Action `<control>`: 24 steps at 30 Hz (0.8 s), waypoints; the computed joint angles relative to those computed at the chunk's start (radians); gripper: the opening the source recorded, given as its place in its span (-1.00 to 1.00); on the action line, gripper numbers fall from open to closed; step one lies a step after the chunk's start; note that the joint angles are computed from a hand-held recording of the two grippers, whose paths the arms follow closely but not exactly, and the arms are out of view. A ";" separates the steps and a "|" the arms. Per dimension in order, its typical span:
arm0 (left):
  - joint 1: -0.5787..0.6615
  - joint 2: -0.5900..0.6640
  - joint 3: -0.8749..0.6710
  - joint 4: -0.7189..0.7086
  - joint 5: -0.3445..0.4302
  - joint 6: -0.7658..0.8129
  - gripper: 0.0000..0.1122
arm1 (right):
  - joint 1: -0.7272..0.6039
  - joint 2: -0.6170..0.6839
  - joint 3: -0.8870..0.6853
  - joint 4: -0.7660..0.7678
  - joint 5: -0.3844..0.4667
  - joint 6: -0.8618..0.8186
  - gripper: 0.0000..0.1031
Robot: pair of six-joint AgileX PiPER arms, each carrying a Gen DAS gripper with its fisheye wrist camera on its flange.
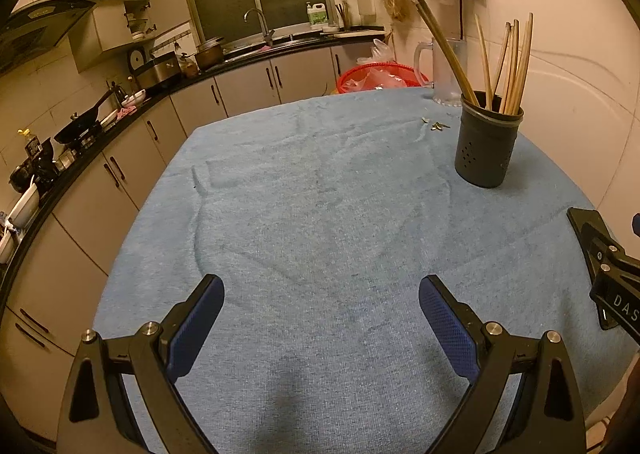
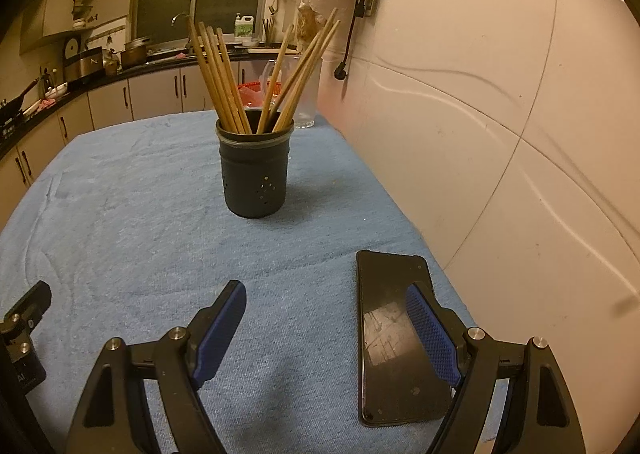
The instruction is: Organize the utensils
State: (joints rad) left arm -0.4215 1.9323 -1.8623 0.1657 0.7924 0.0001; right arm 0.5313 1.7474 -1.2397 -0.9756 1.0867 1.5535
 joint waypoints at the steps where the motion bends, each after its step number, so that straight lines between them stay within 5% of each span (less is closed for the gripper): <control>1: 0.002 0.000 0.000 -0.003 0.000 0.001 0.74 | 0.001 0.001 -0.001 0.000 0.001 -0.001 0.63; 24: 0.063 -0.076 0.090 -0.131 -0.060 0.090 0.74 | 0.092 0.022 -0.073 -0.027 0.123 -0.032 0.63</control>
State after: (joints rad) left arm -0.3581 1.8565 -1.7721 0.0350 0.7321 0.0903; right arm 0.6231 1.7690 -1.3126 -1.0028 1.2093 1.5216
